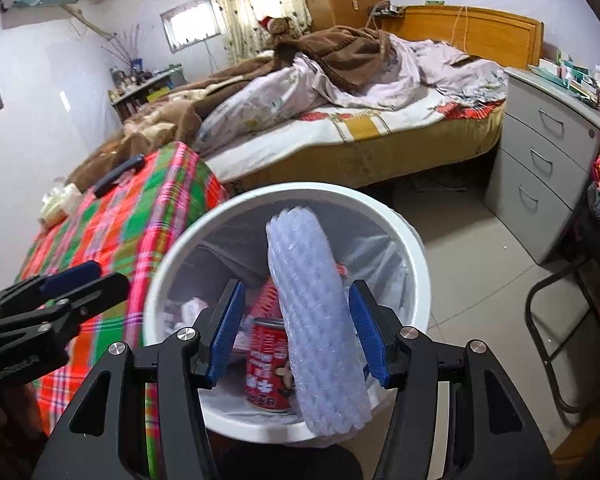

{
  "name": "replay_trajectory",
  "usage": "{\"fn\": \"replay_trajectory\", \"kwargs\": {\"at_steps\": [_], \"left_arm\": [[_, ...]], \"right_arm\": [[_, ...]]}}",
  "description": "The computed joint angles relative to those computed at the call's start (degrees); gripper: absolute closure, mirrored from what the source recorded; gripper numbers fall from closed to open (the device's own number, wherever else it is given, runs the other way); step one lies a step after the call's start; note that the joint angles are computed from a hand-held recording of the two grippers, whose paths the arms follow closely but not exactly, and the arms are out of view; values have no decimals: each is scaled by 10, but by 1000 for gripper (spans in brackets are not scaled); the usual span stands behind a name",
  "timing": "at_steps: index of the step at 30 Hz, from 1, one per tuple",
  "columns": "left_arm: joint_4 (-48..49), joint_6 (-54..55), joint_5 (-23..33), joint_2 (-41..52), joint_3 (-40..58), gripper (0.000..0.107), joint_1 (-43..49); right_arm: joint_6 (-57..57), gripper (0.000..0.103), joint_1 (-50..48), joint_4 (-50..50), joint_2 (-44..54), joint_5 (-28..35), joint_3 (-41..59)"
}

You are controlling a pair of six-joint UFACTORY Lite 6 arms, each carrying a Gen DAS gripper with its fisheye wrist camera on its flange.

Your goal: Collect trash

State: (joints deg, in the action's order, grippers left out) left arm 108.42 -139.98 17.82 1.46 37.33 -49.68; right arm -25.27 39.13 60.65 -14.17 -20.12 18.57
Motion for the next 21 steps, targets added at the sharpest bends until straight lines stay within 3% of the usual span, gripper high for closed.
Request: {"fn": "replay_trajectory", "kwargs": {"at_steps": [10, 16, 21], "left_arm": [[-90, 44, 58, -112, -91, 49, -56], [-187, 85, 139, -184, -149, 49, -143], [-257, 79, 238, -236, -194, 49, -250]], "right_arm": [[-49, 47, 106, 122, -14, -77, -7], [-76, 47, 213, 225, -17, -160, -10], [-66, 47, 315, 303, -17, -248, -15]]}}
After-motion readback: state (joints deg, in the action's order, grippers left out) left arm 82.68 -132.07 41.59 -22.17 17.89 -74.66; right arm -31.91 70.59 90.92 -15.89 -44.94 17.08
